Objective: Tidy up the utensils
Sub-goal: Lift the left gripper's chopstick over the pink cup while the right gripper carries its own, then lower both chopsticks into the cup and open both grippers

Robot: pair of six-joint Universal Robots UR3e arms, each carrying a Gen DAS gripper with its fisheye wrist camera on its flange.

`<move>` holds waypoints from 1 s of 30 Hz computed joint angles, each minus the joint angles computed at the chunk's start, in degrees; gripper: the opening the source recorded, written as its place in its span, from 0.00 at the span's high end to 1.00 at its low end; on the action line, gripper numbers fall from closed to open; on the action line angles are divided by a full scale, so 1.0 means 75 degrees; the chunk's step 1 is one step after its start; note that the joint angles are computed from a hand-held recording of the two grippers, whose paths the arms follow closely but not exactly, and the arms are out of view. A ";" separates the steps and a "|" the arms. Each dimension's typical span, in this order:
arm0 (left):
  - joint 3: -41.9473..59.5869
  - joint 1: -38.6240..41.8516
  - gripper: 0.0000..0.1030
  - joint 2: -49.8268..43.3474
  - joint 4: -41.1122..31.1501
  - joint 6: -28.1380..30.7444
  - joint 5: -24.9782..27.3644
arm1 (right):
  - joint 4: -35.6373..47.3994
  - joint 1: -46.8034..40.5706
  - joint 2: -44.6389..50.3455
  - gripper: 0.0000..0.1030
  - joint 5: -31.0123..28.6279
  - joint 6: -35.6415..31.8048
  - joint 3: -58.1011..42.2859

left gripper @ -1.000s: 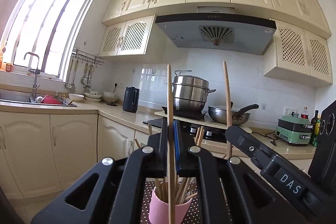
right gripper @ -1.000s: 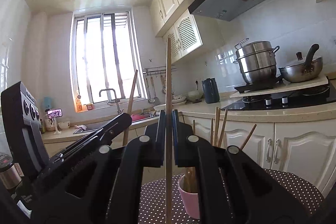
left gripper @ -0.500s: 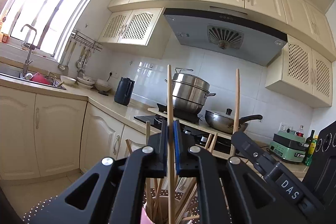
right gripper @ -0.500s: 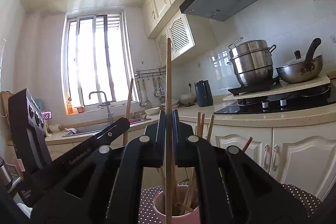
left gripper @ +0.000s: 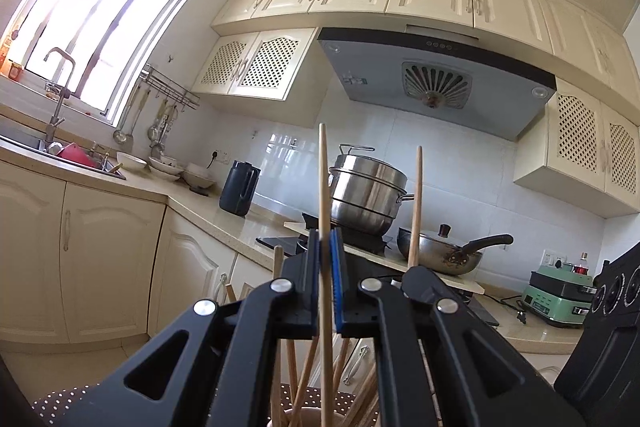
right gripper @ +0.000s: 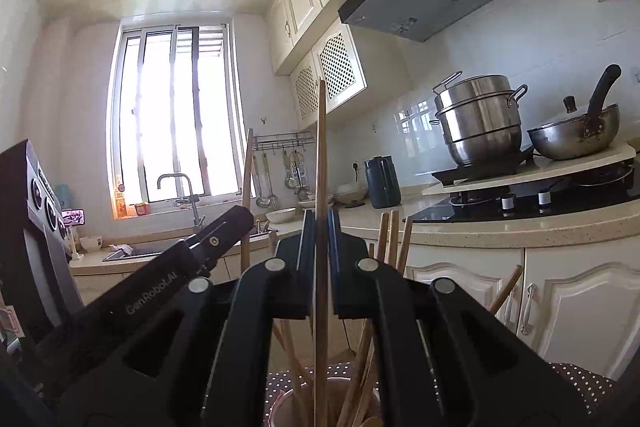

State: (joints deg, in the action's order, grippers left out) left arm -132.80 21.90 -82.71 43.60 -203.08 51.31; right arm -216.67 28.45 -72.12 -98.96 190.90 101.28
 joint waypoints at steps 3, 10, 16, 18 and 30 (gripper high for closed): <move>0.0117 -0.0225 0.94 -0.0287 0.0165 0.0030 0.0285 | -0.0099 -0.0116 -0.0024 0.94 0.0119 0.0108 0.0002; 0.0306 -0.0509 0.94 -0.0632 0.0163 0.0177 0.0569 | -0.0116 -0.0355 -0.0086 0.94 0.0389 0.0224 0.0148; 0.0140 -0.0538 0.94 -0.0688 0.0306 0.0338 0.0690 | -0.0169 -0.0361 -0.0298 0.94 0.0517 0.0038 0.0582; 0.0135 -0.0565 0.94 -0.0712 0.0332 0.0311 0.0781 | -0.0127 -0.0378 -0.0352 0.94 0.0578 0.0041 0.0694; -0.0043 -0.0862 0.94 -0.0702 0.0320 0.0770 0.1097 | -0.0018 -0.0493 -0.0700 0.94 0.1020 0.0014 0.1568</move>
State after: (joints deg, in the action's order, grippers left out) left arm -133.12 15.44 -87.98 45.99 -197.30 59.54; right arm -216.80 24.76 -77.38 -91.31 191.00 113.04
